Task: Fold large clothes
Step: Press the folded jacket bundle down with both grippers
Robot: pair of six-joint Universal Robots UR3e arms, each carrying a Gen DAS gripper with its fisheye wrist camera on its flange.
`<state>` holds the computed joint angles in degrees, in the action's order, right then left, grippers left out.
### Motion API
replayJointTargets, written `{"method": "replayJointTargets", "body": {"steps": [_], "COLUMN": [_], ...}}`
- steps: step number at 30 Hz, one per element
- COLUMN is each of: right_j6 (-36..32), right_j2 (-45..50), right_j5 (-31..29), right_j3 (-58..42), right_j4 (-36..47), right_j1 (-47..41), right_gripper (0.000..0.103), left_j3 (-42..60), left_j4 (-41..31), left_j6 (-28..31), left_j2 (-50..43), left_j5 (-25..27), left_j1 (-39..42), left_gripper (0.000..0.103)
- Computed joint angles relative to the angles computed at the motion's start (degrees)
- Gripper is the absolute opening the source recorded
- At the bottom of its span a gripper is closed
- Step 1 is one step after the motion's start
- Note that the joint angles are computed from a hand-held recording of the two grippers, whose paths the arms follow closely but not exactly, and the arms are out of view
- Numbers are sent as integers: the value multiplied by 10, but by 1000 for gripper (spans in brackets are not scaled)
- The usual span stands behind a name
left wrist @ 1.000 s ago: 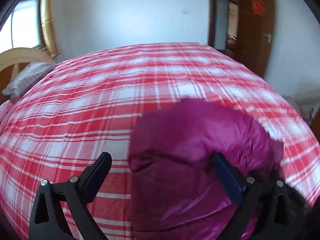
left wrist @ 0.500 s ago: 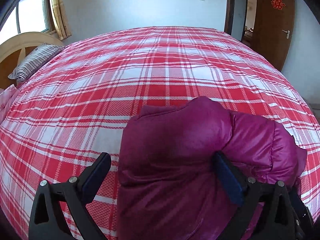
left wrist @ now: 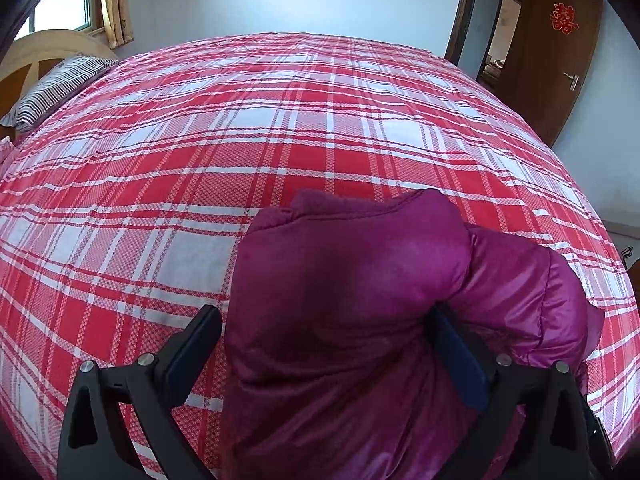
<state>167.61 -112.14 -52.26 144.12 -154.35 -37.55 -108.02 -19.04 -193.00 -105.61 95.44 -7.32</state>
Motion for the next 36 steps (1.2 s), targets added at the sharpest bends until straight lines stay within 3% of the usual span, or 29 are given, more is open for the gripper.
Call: {"method": "replayJointTargets", "body": {"steps": [36], "right_j6": [26], "right_j2": [38], "right_j5": [-69], "right_j3": [-18], "right_j4": [-48], "right_j1": [55], "right_gripper": [73], "left_j3": [-9], "left_j4": [11], "left_j6": [-5], "left_j2": [1], "left_j5": [-15], "left_j1": [7], "left_gripper": [102]}}
